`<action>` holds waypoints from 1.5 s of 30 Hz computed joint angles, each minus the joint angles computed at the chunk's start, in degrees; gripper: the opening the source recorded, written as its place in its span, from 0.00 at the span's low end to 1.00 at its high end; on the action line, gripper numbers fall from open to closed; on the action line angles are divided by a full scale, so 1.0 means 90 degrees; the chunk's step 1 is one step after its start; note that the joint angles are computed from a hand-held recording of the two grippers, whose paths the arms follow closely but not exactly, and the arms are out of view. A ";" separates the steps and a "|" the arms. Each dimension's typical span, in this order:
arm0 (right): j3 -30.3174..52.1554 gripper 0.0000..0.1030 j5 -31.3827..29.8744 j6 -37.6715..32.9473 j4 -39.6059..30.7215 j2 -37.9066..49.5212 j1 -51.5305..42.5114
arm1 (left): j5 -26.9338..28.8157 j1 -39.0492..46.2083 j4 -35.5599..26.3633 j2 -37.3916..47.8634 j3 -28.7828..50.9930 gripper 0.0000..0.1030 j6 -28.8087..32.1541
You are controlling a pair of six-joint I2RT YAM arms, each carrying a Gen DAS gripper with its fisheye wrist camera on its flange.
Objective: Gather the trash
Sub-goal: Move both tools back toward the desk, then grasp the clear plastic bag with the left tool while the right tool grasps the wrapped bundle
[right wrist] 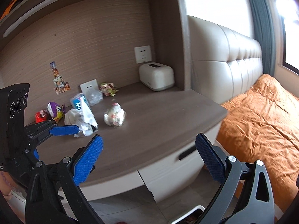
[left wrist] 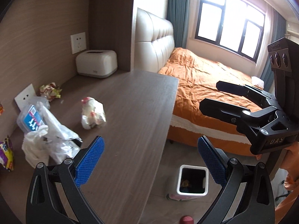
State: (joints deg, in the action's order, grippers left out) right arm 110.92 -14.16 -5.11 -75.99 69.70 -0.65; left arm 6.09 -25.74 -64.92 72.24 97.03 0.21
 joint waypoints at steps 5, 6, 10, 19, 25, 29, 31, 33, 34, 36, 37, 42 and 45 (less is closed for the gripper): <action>0.0216 0.96 0.0704 0.0372 0.0272 0.0382 0.1115 | 0.0365 0.0931 -0.0016 -0.0117 -0.0048 0.95 0.0349; 0.0283 0.96 0.0812 0.0417 0.0308 0.0476 0.1279 | 0.0439 0.1110 -0.0006 -0.0121 -0.0068 0.95 0.0423; 0.0340 0.96 0.1148 0.0547 0.0551 0.0776 0.1806 | 0.0717 0.1793 0.0116 -0.0063 -0.0179 0.95 0.0850; 0.0363 0.96 0.1691 0.0634 0.1027 0.1701 0.2532 | 0.1107 0.2687 0.0615 0.0551 -0.0398 0.95 0.1730; 0.0440 0.96 0.1871 0.0702 0.1303 0.2407 0.2650 | 0.1626 0.3050 0.0598 0.1240 -0.0114 0.95 0.2157; 0.0681 0.96 0.1922 0.0799 0.1282 0.2950 0.2603 | 0.1857 0.3081 0.0642 0.1498 -0.0113 0.95 0.2415; 0.0839 0.96 0.1996 0.0857 0.1186 0.3197 0.2578 | 0.1910 0.3071 0.0643 0.1589 -0.0116 0.92 0.2540; 0.1054 0.96 0.1846 0.0894 0.1064 0.3439 0.2530 | 0.1757 0.3034 0.0635 0.1689 -0.0071 0.82 0.2625; 0.1144 0.95 0.1825 0.0908 0.1031 0.3549 0.2530 | 0.1860 0.3066 0.0405 0.1894 0.0141 0.68 0.2698; 0.1325 0.56 0.1649 0.0851 0.0903 0.3715 0.2502 | 0.1928 0.3089 0.0097 0.2178 0.0423 0.62 0.2708; 0.1407 0.56 0.1591 0.0849 0.0831 0.3779 0.2512 | 0.1910 0.3094 0.0141 0.2155 0.0402 0.57 0.2713; 0.1454 0.55 0.1709 0.0809 0.0718 0.3588 0.2595 | 0.1807 0.3066 0.0000 0.2112 0.0607 0.43 0.2641; 0.1542 0.55 0.1817 0.0735 0.0570 0.3314 0.2571 | 0.1829 0.3043 -0.0208 0.2045 0.0918 0.43 0.2464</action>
